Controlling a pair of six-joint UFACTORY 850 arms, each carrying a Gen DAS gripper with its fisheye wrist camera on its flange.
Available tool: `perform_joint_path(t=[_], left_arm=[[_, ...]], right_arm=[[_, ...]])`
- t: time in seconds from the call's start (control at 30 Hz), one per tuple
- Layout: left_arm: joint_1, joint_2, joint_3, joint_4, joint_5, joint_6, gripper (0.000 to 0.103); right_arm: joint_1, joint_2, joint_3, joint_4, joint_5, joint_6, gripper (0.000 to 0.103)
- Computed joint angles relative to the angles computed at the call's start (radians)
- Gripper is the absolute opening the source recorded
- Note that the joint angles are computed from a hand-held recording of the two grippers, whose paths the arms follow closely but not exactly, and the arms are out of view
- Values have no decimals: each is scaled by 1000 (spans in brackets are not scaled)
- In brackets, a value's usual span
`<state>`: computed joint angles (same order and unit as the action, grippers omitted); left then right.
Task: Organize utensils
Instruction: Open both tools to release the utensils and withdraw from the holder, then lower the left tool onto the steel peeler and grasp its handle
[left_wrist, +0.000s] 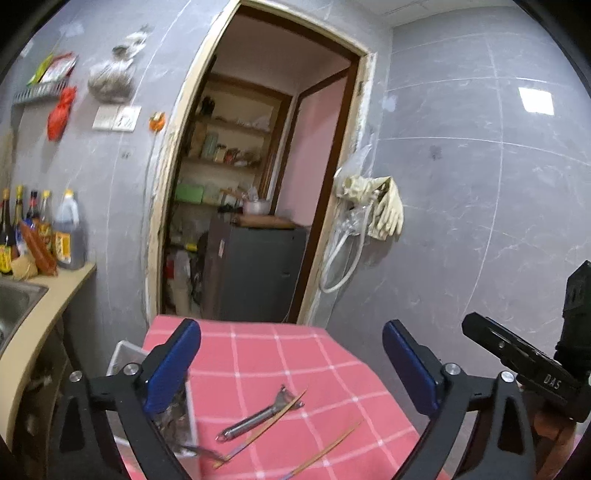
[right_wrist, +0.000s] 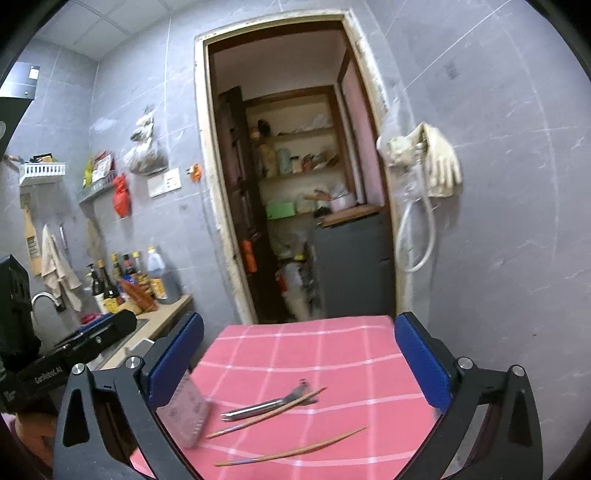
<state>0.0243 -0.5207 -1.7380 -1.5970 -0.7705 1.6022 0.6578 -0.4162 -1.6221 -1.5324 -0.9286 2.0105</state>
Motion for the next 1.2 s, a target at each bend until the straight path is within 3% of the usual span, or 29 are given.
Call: perform_joint_path(t=[0.17,0.4,0.57,0.83,0.93,1.03,1.1,1.2], left_arm=[[-34,15,29,-29,21,68,103],[-70,15,58,-27,63,94,103],[-101,-13,38,62,120,44,103],[-138,-129,-111,395,105,-247,102],[-148,-201,-204,534,65,-410,102],[-152,-263,-283,622,40,-539,102],[-156,-310,-350,700,30,-644,102],[-170,-396,-483,860,6,-822,96]], right_arm=[[-9,52,83,4,-22,22,102],[-51,99,182,27,25,66,102],[-103,107,233,72,145,71,102],[-211,70,285,256,488,-41,101],[-237,42,288,317,587,-77,89],[-259,5,283,440,675,-167,70],[-262,-16,282,496,706,-202,57],[-273,-60,255,682,755,-359,45]])
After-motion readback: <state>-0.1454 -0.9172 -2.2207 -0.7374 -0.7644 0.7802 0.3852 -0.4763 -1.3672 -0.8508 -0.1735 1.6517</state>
